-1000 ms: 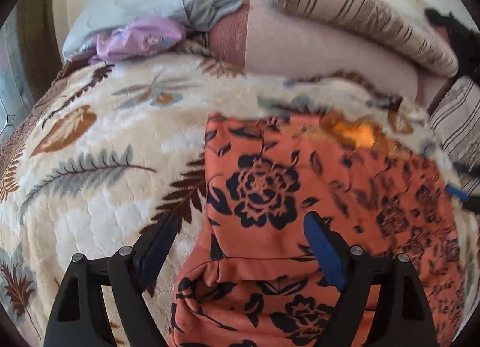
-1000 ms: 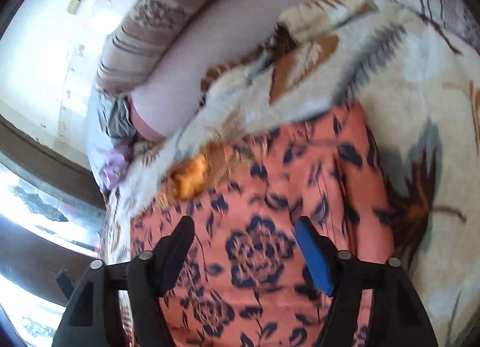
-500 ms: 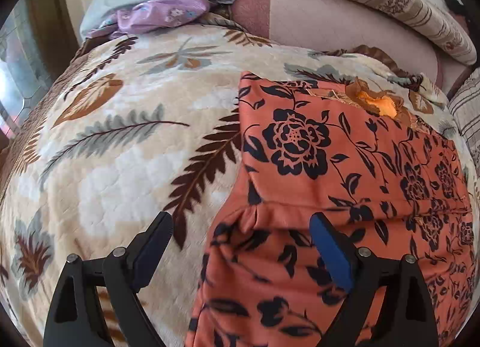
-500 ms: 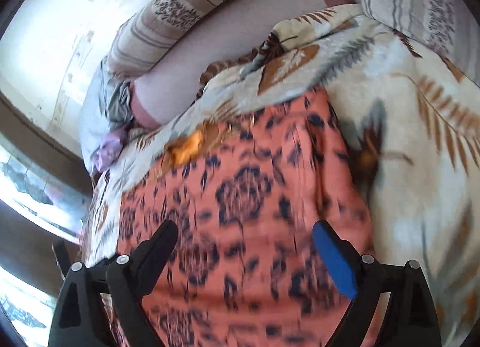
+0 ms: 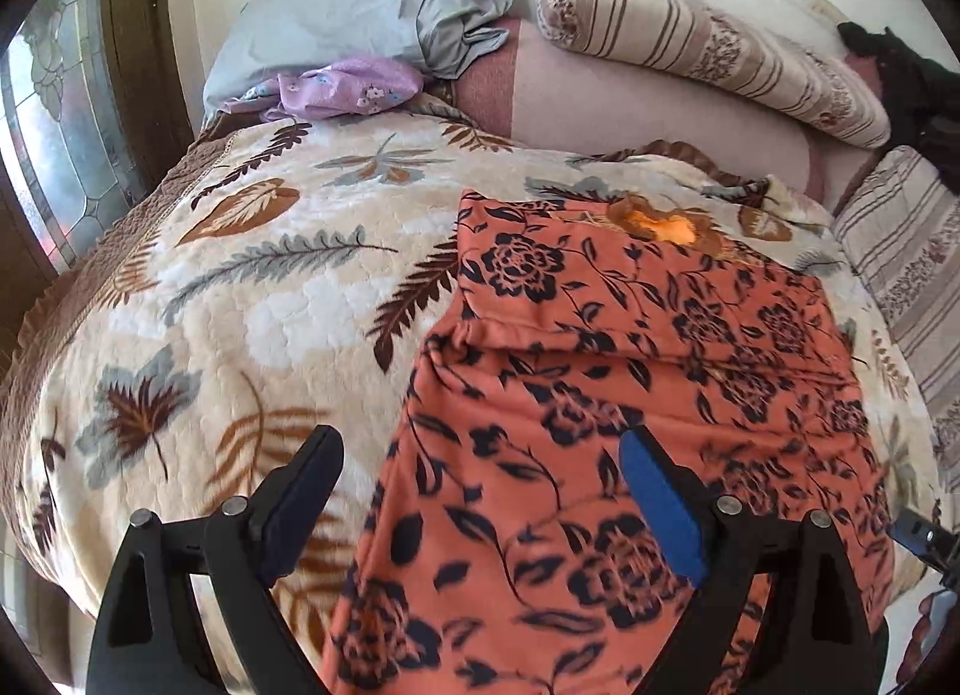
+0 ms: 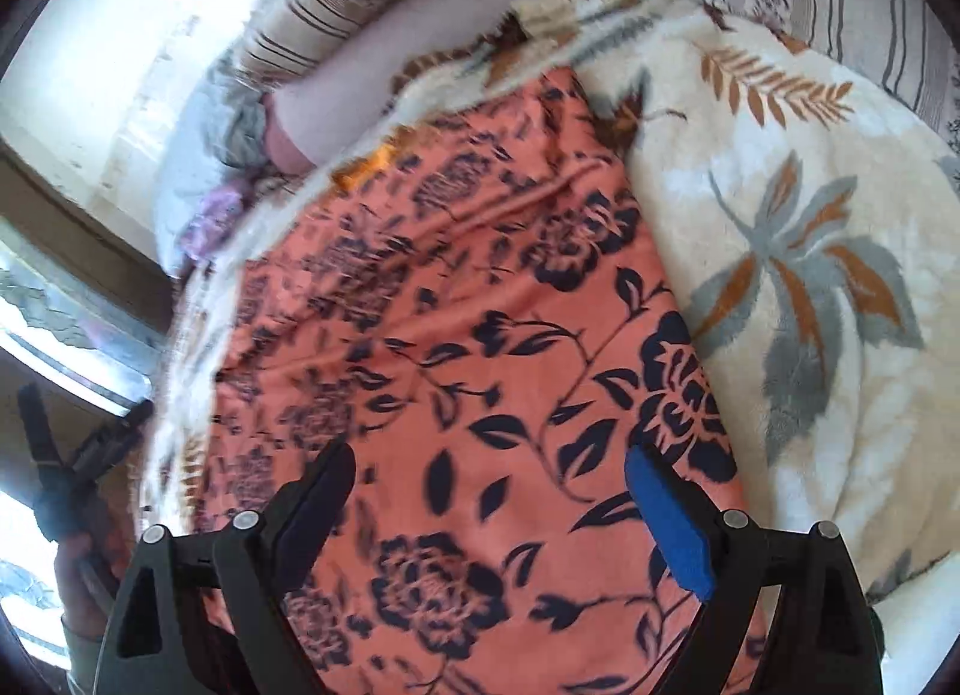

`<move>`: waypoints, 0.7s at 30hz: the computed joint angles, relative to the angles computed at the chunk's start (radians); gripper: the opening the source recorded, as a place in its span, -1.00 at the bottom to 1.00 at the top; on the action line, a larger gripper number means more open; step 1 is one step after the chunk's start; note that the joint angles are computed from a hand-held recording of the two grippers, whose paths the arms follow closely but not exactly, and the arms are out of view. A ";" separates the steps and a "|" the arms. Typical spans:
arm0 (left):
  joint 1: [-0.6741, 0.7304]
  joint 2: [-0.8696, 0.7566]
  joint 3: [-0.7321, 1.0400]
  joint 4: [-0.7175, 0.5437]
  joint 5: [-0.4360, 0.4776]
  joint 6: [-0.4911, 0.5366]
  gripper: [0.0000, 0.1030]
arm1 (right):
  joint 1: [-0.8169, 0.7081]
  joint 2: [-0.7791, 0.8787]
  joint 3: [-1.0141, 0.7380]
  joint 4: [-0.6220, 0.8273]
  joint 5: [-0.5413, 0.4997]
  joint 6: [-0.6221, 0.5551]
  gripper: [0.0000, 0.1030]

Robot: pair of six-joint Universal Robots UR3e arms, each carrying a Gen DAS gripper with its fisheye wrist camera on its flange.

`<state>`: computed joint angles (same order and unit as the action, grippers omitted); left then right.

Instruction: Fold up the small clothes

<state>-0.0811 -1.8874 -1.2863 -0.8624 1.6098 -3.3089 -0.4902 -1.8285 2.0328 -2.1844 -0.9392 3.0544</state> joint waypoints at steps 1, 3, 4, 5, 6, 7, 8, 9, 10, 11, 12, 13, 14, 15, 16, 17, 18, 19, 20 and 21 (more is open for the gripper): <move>-0.006 0.032 -0.061 0.015 -0.004 0.000 0.81 | -0.016 -0.023 0.019 0.017 0.020 -0.014 0.81; -0.016 0.049 -0.135 0.004 -0.008 0.006 0.81 | -0.025 -0.007 0.065 0.019 -0.006 -0.016 0.82; -0.023 0.043 -0.153 -0.020 0.002 0.001 0.81 | -0.017 0.028 0.079 0.010 -0.035 0.001 0.82; -0.030 0.029 -0.161 -0.050 0.018 -0.005 0.81 | -0.025 0.021 0.097 -0.008 -0.025 -0.003 0.80; -0.037 0.019 -0.161 -0.084 0.037 -0.009 0.81 | -0.032 -0.016 0.102 0.004 -0.021 -0.006 0.80; -0.043 0.016 -0.164 -0.107 0.058 -0.017 0.81 | -0.026 -0.033 0.070 0.061 -0.039 0.003 0.80; -0.046 0.028 -0.187 -0.100 0.068 -0.031 0.81 | -0.036 -0.063 0.072 0.088 -0.020 -0.007 0.81; -0.043 0.049 -0.217 -0.077 0.061 -0.041 0.81 | -0.053 -0.102 0.082 0.107 0.005 -0.030 0.81; -0.042 0.064 -0.232 -0.068 0.052 -0.047 0.81 | -0.064 -0.137 0.092 0.119 0.013 -0.051 0.81; -0.043 0.075 -0.238 -0.066 0.048 -0.053 0.81 | -0.064 -0.165 0.106 0.117 0.007 -0.068 0.81; -0.046 0.081 -0.243 -0.062 0.049 -0.056 0.81 | -0.061 -0.168 0.120 0.111 -0.004 -0.078 0.81; -0.052 0.083 -0.244 -0.061 0.053 -0.060 0.81 | -0.052 -0.151 0.128 0.107 -0.026 -0.080 0.81; -0.059 0.081 -0.236 -0.072 0.056 -0.058 0.81 | -0.045 -0.118 0.127 0.122 -0.071 -0.073 0.81; -0.062 0.082 -0.234 -0.077 0.057 -0.053 0.81 | -0.066 -0.127 0.151 0.133 -0.069 -0.088 0.81; -0.066 0.087 -0.236 -0.076 0.060 -0.049 0.81 | -0.094 -0.178 0.170 0.153 -0.051 -0.112 0.81; -0.066 0.104 -0.252 -0.071 0.063 -0.045 0.81 | -0.095 -0.191 0.158 0.181 -0.052 -0.112 0.81; -0.070 0.109 -0.258 -0.062 0.066 -0.044 0.81 | -0.100 -0.201 0.150 0.209 -0.050 -0.116 0.81; -0.069 0.113 -0.260 -0.063 0.064 -0.041 0.81 | -0.108 -0.211 0.147 0.230 -0.044 -0.121 0.81; -0.070 0.109 -0.254 -0.067 0.063 -0.039 0.81 | -0.116 -0.222 0.146 0.248 -0.040 -0.129 0.81; -0.070 0.110 -0.254 -0.067 0.061 -0.037 0.81 | -0.125 -0.234 0.149 0.262 -0.036 -0.141 0.81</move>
